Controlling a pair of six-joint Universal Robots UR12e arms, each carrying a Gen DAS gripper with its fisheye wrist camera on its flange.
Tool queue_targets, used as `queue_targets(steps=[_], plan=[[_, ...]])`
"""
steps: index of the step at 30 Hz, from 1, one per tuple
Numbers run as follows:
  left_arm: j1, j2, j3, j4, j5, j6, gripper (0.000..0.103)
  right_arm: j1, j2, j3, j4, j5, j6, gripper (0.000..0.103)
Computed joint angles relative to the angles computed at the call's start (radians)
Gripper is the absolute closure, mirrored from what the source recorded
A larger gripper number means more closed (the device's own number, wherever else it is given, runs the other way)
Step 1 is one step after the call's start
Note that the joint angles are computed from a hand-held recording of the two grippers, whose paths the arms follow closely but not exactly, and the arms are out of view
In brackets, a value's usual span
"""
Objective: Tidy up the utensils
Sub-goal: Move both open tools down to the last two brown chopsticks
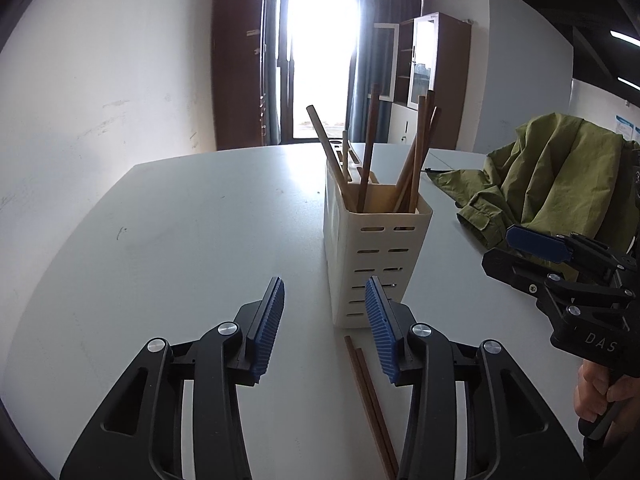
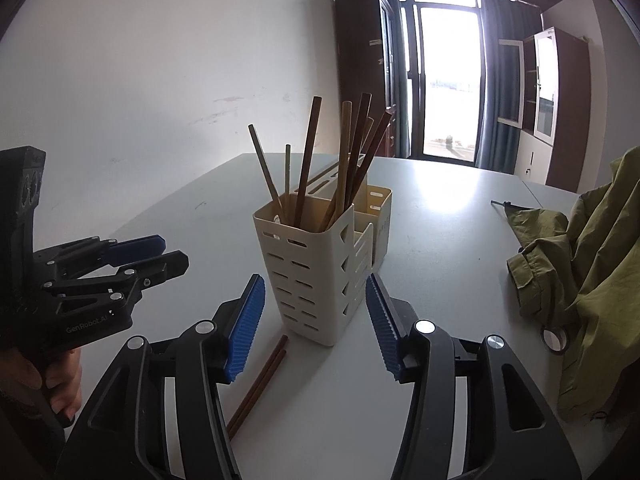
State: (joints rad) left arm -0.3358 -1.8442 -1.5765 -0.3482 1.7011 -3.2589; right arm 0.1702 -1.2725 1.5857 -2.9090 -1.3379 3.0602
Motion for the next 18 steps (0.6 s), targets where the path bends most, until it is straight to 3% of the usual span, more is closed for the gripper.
queue_targets(steps=[18], plan=[[0.014,-0.052,0.017,-0.196,-0.054,0.007,0.061,0.0,0.016,0.012,0.075,-0.05,0.002,0.041]])
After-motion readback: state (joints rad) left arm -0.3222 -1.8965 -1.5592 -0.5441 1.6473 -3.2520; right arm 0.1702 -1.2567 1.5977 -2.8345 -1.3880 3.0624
